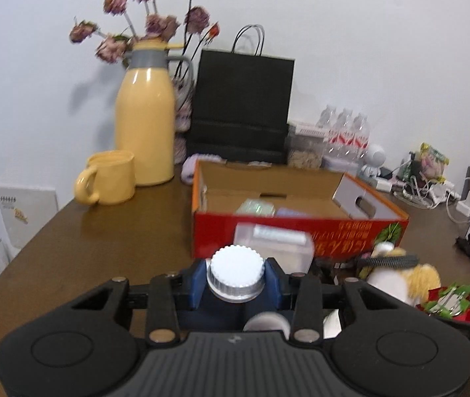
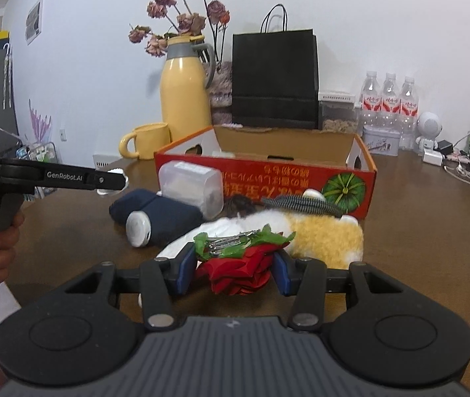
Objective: Organize objects
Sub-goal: 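Lower the rose and the white cap into the cardboard box with both grippers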
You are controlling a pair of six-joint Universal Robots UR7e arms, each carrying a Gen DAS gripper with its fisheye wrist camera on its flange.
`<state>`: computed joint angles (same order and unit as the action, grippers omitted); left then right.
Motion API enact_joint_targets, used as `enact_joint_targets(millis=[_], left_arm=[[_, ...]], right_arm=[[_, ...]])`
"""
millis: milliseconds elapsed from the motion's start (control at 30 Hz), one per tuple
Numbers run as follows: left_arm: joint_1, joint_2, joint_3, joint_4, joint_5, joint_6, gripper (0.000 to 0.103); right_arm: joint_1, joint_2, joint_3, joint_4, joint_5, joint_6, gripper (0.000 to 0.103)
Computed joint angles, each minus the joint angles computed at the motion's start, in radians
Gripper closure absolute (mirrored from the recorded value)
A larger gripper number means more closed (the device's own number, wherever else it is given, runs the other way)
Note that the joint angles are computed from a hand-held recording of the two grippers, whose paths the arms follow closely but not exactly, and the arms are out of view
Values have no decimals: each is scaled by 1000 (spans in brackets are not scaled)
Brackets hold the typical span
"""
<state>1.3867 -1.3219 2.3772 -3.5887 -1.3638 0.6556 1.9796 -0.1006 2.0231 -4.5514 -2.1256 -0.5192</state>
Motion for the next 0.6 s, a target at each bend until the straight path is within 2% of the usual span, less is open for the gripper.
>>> enact_joint_targets(millis=[300, 600], left_arm=[[-62, 71, -87, 10, 41, -49, 66], [-93, 147, -215, 92, 66, -99, 66]], right_arm=[[-30, -63, -47, 28, 65, -61, 55], [-64, -116, -143, 146, 111, -133, 55]])
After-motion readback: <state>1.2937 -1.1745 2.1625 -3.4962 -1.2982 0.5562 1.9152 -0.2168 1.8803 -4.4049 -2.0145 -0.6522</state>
